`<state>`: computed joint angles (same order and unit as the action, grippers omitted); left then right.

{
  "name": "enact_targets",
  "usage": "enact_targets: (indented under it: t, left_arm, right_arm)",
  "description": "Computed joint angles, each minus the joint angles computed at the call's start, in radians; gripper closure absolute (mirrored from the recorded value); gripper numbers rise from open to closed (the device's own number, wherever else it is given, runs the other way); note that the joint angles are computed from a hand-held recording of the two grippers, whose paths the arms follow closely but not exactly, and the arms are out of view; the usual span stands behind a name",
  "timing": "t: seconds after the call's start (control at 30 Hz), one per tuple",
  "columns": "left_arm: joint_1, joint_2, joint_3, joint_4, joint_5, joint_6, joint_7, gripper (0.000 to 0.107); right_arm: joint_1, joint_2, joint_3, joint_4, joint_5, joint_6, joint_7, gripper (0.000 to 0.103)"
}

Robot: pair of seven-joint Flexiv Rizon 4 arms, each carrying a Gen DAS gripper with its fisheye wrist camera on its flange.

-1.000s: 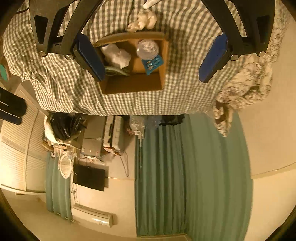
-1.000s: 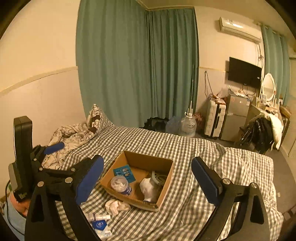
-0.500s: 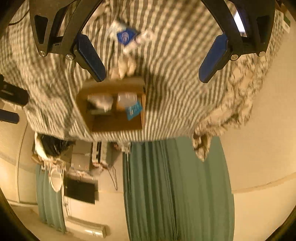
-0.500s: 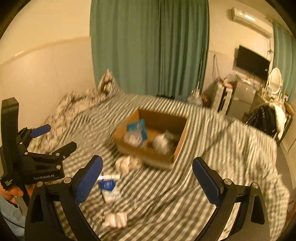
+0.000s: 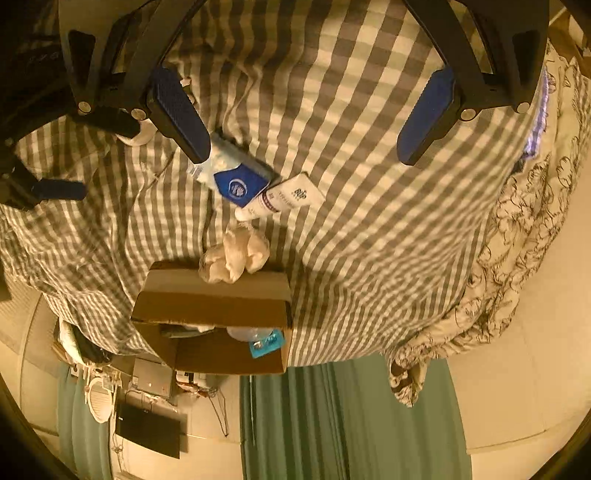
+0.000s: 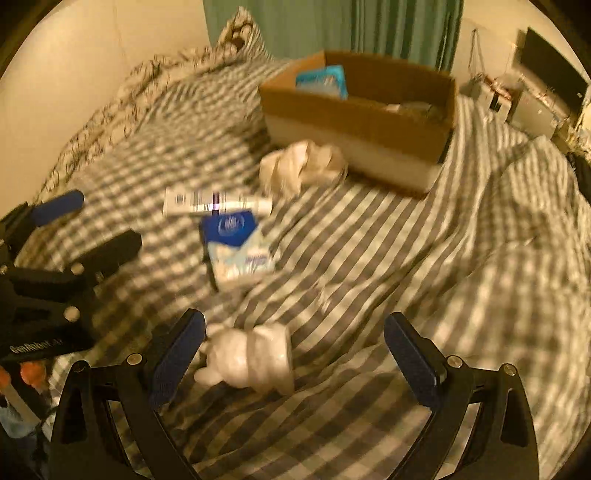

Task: Organize objects
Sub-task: 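Move both tools back toward the items beside the box, then grasp the white figurine with the right tool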

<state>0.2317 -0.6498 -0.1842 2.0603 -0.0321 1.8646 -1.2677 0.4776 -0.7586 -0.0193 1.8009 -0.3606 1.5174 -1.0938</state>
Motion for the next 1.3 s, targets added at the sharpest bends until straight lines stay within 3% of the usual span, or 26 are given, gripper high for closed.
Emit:
enact_targets:
  t: [0.13, 0.37, 0.47, 0.53, 0.77, 0.83, 1.07, 1.3]
  left_arm:
    - [-0.015, -0.019, 0.018, -0.015, -0.015, -0.017, 0.0, 0.004]
    - [-0.037, -0.032, 0.042, -0.019, -0.021, -0.003, 0.006, 0.004]
    - [-0.043, -0.031, 0.047, -0.019, -0.029, -0.005, 0.004, 0.004]
    - [-0.052, -0.028, 0.056, -0.02, -0.034, -0.007, 0.003, 0.004]
    - [-0.082, -0.024, 0.084, -0.026, -0.055, -0.02, 0.006, 0.004]
    - [-0.098, -0.023, 0.096, -0.034, -0.065, -0.028, 0.008, 0.004]
    - [-0.187, -0.044, 0.14, -0.105, -0.125, -0.09, 0.002, 0.004]
    - [-0.323, -0.127, 0.221, -0.222, -0.196, -0.166, -0.051, 0.004]
  right_arm:
    - [-0.053, -0.037, 0.085, -0.051, 0.003, -0.082, -0.05, 0.005]
    - [-0.067, -0.072, 0.136, -0.097, 0.023, -0.166, -0.116, 0.008]
    - [-0.089, -0.079, 0.173, -0.11, 0.044, -0.19, -0.157, 0.02]
    - [-0.105, -0.082, 0.198, -0.114, 0.064, -0.195, -0.183, 0.035]
    - [-0.101, -0.051, 0.177, -0.088, 0.102, -0.132, -0.177, 0.04]
    - [-0.083, -0.032, 0.141, -0.074, 0.096, -0.101, -0.161, 0.04]
    - [0.043, 0.028, -0.124, -0.05, 0.011, 0.012, -0.034, 0.04]
    - [0.04, 0.007, -0.195, -0.09, -0.007, 0.061, 0.035, 0.04]
